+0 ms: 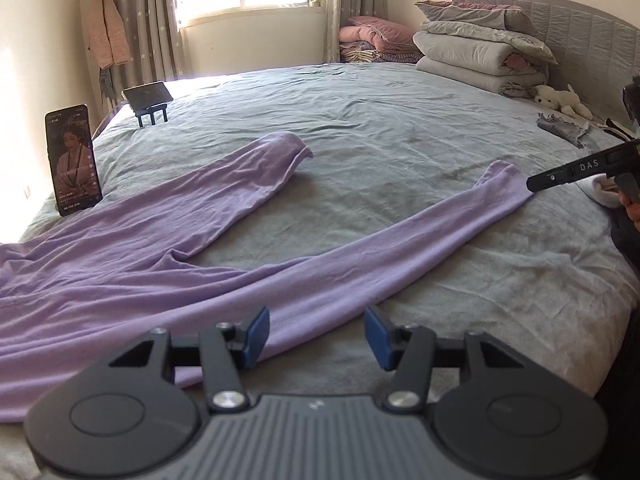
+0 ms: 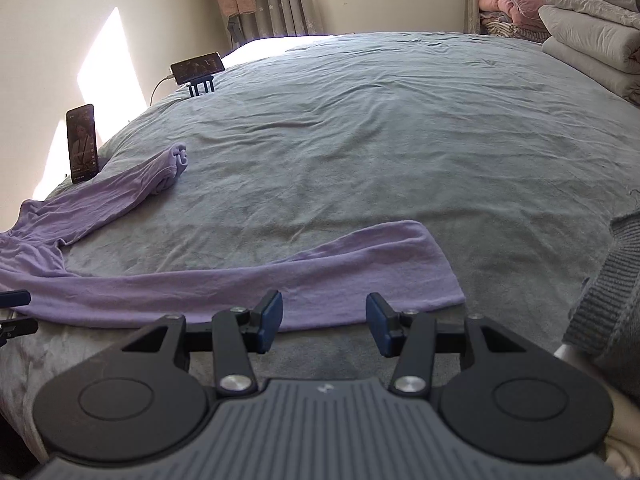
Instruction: Fold clothes
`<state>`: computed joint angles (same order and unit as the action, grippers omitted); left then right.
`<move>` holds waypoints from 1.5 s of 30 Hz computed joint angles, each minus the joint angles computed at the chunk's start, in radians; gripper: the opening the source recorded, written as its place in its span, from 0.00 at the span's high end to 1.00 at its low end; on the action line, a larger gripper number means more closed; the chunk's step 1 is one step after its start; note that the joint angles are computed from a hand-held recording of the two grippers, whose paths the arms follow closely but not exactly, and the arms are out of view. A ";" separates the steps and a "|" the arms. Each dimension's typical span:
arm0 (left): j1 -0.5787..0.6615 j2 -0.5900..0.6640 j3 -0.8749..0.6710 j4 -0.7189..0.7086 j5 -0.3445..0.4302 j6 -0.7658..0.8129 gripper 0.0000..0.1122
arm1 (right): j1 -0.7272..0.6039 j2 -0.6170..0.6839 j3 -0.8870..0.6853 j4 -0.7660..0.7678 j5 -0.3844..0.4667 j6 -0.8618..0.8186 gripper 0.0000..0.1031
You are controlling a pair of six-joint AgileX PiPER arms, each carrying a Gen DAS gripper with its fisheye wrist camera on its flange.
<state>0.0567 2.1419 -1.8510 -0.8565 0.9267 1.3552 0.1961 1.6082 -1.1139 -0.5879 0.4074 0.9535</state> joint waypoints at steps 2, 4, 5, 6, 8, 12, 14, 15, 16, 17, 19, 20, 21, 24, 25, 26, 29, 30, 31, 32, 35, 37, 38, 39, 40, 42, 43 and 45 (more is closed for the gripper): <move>0.009 -0.007 0.019 0.001 -0.022 0.033 0.52 | 0.037 0.007 -0.002 0.000 0.006 -0.045 0.51; 0.004 0.012 -0.004 0.015 -0.022 0.029 0.53 | 0.067 0.024 -0.015 0.018 -0.002 -0.115 0.51; 0.001 0.021 -0.017 0.022 -0.022 0.027 0.55 | 0.079 0.040 -0.030 0.047 -0.011 -0.171 0.51; -0.001 0.026 -0.020 0.022 -0.023 0.034 0.57 | 0.090 0.058 -0.047 0.082 -0.020 -0.232 0.51; -0.011 0.035 -0.019 0.010 -0.027 0.063 0.63 | 0.113 0.101 -0.093 0.158 -0.033 -0.361 0.51; -0.037 0.047 -0.018 -0.002 -0.048 0.127 0.73 | 0.143 0.205 -0.213 0.352 -0.040 -0.647 0.51; -0.047 0.040 0.003 -0.018 -0.064 0.172 0.80 | 0.163 0.251 -0.263 0.331 -0.037 -0.670 0.53; -0.048 0.035 0.013 -0.022 -0.065 0.181 0.83 | 0.172 0.270 -0.282 0.300 -0.038 -0.668 0.59; -0.048 0.039 0.006 -0.019 -0.058 0.178 0.88 | 0.175 0.284 -0.300 0.307 -0.035 -0.695 0.71; -0.046 0.041 -0.001 -0.016 -0.050 0.170 0.92 | 0.176 0.297 -0.318 0.321 -0.032 -0.727 0.78; -0.038 0.040 -0.009 -0.017 -0.038 0.159 0.97 | 0.175 0.306 -0.343 0.346 -0.012 -0.755 0.95; -0.034 0.040 -0.013 -0.017 -0.032 0.154 0.98 | 0.174 0.309 -0.355 0.358 -0.001 -0.767 0.97; -0.030 0.039 -0.016 -0.020 -0.024 0.151 0.98 | 0.174 0.304 -0.357 0.362 0.005 -0.772 0.98; -0.015 0.035 -0.022 -0.036 0.006 0.159 0.98 | 0.179 0.277 -0.348 0.363 0.019 -0.778 0.99; -0.010 0.033 -0.023 -0.039 0.020 0.162 0.98 | 0.182 0.266 -0.343 0.357 0.026 -0.776 0.99; -0.005 0.033 -0.031 -0.037 0.040 0.159 0.98 | 0.184 0.256 -0.340 0.358 0.033 -0.780 0.99; 0.011 0.040 -0.063 -0.021 0.104 0.132 0.98 | 0.193 0.223 -0.324 0.385 0.061 -0.810 0.99; 0.017 0.041 -0.071 -0.016 0.126 0.125 0.98 | 0.195 0.218 -0.321 0.398 0.072 -0.822 0.99; 0.024 0.042 -0.080 -0.012 0.149 0.117 0.98 | 0.198 0.213 -0.318 0.411 0.083 -0.833 0.99; 0.029 0.044 -0.087 -0.006 0.169 0.111 0.98 | 0.201 0.208 -0.316 0.423 0.094 -0.844 0.99; 0.035 0.047 -0.092 0.018 0.203 0.108 0.98 | 0.211 0.198 -0.309 0.452 0.124 -0.866 0.99; 0.036 0.049 -0.091 0.038 0.216 0.113 0.98 | 0.216 0.197 -0.301 0.478 0.131 -0.887 0.99; 0.037 0.050 -0.090 0.048 0.222 0.116 0.98 | 0.216 0.202 -0.301 0.491 0.134 -0.893 0.99; 0.037 0.051 -0.090 0.057 0.228 0.119 0.98 | 0.215 0.208 -0.300 0.503 0.136 -0.899 0.99; 0.037 0.052 -0.089 0.065 0.232 0.122 0.98 | 0.214 0.212 -0.298 0.510 0.135 -0.898 0.99; 0.039 0.051 -0.091 0.058 0.237 0.130 0.98 | 0.209 0.209 -0.284 0.522 0.120 -0.879 0.99; 0.040 0.050 -0.092 0.052 0.242 0.135 0.97 | 0.205 0.199 -0.274 0.525 0.113 -0.865 0.98; 0.041 0.052 -0.101 0.036 0.253 0.144 0.94 | 0.196 0.179 -0.257 0.517 0.108 -0.834 0.88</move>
